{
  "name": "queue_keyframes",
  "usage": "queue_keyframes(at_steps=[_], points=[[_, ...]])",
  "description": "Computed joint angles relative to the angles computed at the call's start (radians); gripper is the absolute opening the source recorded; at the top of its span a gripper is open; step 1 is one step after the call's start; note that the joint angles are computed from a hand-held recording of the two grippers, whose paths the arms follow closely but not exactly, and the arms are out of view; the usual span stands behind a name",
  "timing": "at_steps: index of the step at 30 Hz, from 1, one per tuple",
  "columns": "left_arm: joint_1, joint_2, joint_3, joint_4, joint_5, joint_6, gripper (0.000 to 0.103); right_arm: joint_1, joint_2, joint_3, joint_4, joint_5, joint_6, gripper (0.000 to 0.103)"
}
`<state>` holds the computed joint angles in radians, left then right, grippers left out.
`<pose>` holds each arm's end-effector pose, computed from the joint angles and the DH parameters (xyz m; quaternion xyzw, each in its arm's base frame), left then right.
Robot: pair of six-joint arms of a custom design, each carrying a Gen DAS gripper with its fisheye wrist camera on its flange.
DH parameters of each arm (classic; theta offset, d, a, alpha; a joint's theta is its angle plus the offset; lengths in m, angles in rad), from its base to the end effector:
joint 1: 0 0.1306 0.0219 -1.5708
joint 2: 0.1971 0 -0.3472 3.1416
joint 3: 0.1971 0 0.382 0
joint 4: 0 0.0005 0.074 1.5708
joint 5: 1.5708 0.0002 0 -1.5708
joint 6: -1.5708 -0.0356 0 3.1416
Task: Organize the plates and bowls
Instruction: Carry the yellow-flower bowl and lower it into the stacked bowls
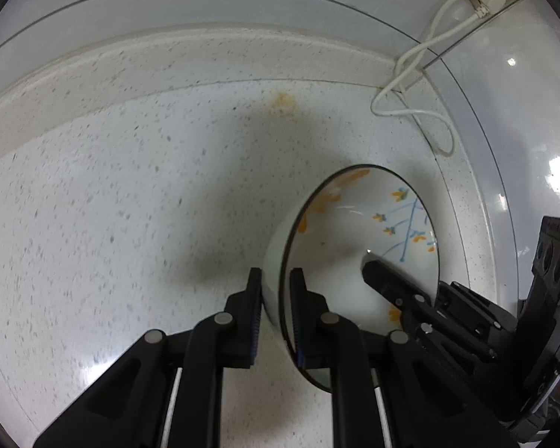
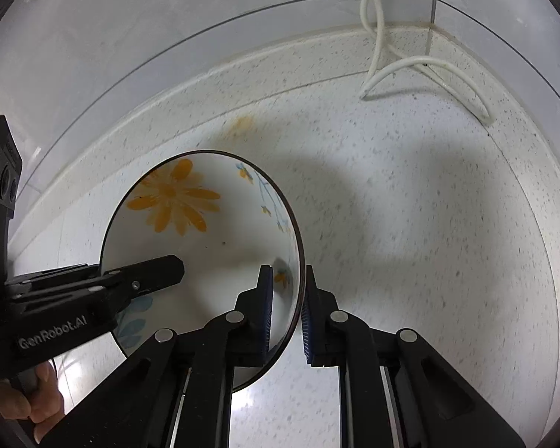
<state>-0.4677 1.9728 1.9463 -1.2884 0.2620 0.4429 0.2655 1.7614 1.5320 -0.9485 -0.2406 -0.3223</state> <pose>0.5551 -0.2913 0.3023 0.0289 0.9830 -0.1720 0.0566 0.5446 0.1564 0.2648 0.0042 0.9740 0.1688 0.1514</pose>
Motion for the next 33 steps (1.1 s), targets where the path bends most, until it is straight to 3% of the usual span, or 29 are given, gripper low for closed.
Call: queue_keyframes(at_steps=[7, 13, 21, 29, 33], points=[[0.001, -0.170, -0.164, 0.037, 0.018, 0.034, 0.013, 0.051, -0.115, -0.079, -0.001, 0.036, -0.027, 0.012], [0.015, -0.396, -0.336, 0.040, 0.049, 0.045, 0.012, 0.109, -0.266, -0.118, -0.049, 0.077, -0.067, 0.011], [0.054, -0.735, -0.520, -0.072, 0.055, 0.021, 0.012, 0.291, -0.450, -0.133, -0.168, 0.171, -0.149, 0.012], [0.143, -1.022, -0.720, -0.232, 0.088, -0.035, 0.012, 0.502, -0.565, -0.199, -0.220, 0.185, -0.238, 0.012], [0.184, -1.105, -0.813, -0.279, 0.108, -0.049, 0.012, 0.558, -0.574, -0.248, -0.213, 0.155, -0.253, 0.012]])
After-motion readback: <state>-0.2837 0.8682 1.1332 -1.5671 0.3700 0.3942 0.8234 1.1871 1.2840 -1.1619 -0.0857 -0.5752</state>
